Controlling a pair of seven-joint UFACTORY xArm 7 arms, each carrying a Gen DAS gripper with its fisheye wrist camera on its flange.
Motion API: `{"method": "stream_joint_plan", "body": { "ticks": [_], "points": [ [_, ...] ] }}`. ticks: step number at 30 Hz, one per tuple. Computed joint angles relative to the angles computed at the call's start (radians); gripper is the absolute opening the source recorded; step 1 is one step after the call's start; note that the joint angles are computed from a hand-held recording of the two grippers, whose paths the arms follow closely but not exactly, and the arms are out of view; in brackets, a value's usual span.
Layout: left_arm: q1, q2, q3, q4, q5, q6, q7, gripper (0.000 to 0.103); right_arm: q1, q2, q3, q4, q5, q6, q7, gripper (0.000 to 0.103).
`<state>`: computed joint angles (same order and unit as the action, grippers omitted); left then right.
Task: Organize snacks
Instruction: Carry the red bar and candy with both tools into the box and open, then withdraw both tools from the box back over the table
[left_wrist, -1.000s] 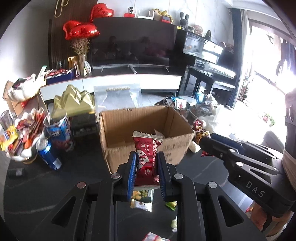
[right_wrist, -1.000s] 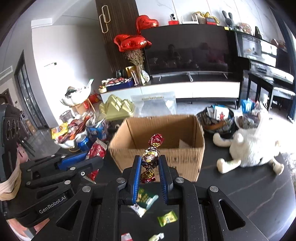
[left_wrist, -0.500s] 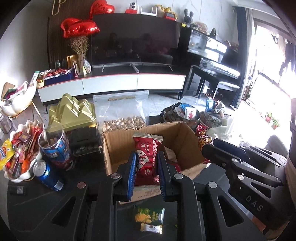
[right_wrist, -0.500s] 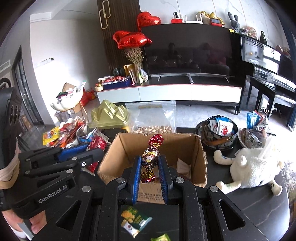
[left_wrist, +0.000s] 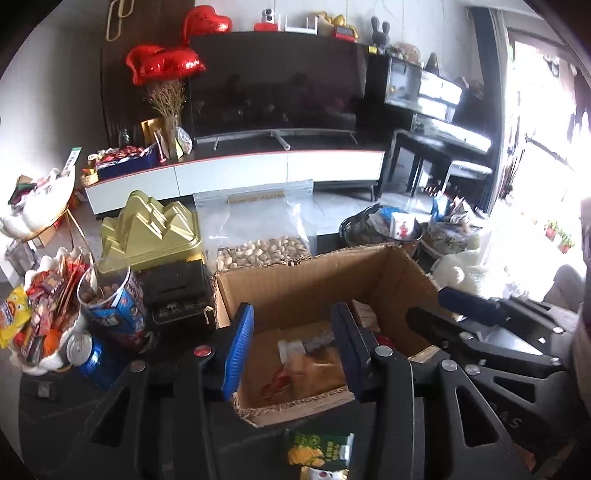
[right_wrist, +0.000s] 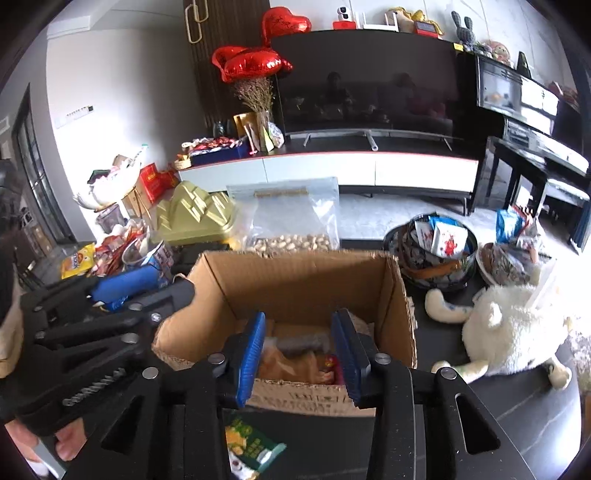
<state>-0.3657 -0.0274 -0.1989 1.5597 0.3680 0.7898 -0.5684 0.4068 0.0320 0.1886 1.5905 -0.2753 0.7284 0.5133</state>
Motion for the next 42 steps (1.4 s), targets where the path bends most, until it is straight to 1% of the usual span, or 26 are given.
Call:
{"method": "stream_joint_plan", "body": {
  "ticks": [3, 7, 8, 16, 21, 27, 32, 35, 42],
  "points": [
    [0.001, -0.069, -0.010, -0.064, 0.017, -0.018, -0.031, 0.046, 0.001, -0.058, 0.008, -0.068, -0.006, -0.022, 0.018, 0.040],
    [0.015, -0.162, -0.050, -0.141, 0.056, -0.009, -0.070, 0.049, -0.007, -0.150, 0.034, -0.160, -0.016, -0.054, 0.045, 0.040],
    [0.020, -0.183, -0.059, -0.159, 0.058, -0.010, -0.076, 0.051, -0.010, -0.171, 0.041, -0.180, -0.012, -0.060, 0.046, 0.043],
    [0.051, -0.361, -0.133, -0.330, 0.021, -0.010, -0.115, 0.053, -0.042, -0.355, 0.101, -0.361, 0.005, -0.091, 0.077, 0.044],
    [0.051, -0.443, -0.162, -0.417, -0.043, -0.004, -0.130, 0.054, -0.045, -0.450, 0.125, -0.467, 0.051, -0.108, 0.070, 0.044],
    [0.054, -0.510, -0.206, -0.493, -0.081, 0.017, -0.157, 0.054, -0.036, -0.528, 0.131, -0.570, 0.116, -0.119, 0.044, 0.044],
    [0.050, -0.539, -0.238, -0.538, -0.094, 0.029, -0.181, 0.054, -0.016, -0.581, 0.120, -0.658, 0.179, -0.138, 0.018, 0.044],
    [0.045, -0.556, -0.252, -0.570, -0.098, 0.034, -0.201, 0.054, -0.016, -0.606, 0.128, -0.698, 0.193, -0.137, 0.015, 0.044],
    [-0.007, -0.578, -0.240, -0.657, -0.156, 0.014, -0.206, 0.055, 0.010, -0.640, 0.131, -0.774, 0.236, -0.123, 0.012, 0.044]
  ]
}}
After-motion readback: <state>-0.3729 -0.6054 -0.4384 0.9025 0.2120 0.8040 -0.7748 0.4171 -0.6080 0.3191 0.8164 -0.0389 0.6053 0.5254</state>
